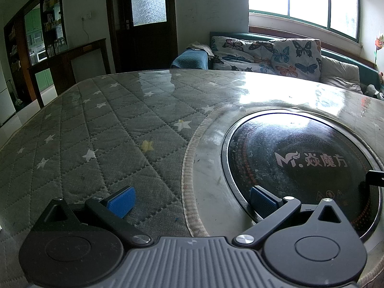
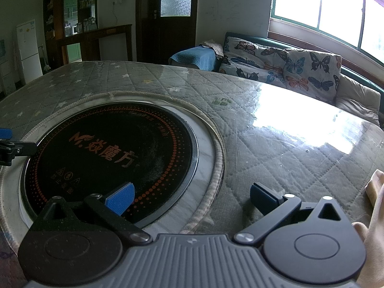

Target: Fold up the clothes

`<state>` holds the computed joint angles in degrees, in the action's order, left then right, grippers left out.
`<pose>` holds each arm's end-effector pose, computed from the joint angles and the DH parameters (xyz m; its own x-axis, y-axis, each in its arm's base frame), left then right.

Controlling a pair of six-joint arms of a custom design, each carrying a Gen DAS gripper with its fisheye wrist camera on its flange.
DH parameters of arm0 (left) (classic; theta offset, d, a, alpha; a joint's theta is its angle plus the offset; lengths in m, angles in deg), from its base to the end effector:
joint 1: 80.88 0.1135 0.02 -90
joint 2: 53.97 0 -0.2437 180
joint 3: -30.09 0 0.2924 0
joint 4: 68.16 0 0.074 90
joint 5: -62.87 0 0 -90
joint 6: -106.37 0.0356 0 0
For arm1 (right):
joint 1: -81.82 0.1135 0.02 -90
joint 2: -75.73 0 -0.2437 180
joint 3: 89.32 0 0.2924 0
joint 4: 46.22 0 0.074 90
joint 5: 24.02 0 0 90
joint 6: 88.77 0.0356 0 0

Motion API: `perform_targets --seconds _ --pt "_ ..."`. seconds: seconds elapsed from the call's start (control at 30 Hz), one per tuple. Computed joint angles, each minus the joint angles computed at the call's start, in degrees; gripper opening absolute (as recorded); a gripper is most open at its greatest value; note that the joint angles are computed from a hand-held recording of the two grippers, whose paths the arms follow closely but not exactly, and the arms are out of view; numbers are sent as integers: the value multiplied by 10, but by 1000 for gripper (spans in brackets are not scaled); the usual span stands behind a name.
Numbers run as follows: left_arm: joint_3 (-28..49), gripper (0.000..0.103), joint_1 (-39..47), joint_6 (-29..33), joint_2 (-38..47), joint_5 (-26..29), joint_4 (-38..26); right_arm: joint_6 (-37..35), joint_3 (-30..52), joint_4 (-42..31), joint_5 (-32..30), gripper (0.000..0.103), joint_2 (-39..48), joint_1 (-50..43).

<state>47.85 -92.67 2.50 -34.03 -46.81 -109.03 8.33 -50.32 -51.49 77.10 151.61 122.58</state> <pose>0.1607 -0.0213 0.1121 -0.6371 -0.0976 -0.7646 -0.2073 0.9771 0.0480 0.2129 0.1745 0.1013 -0.5702 -0.3314 -0.7517 -0.4654 0.8843 -0.0368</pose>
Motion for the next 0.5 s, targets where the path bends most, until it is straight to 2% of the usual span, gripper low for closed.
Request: perform_targets --seconds 0.5 --pt "-2 103 5 4 -8 4 -4 1 -1 -1 2 103 -2 2"
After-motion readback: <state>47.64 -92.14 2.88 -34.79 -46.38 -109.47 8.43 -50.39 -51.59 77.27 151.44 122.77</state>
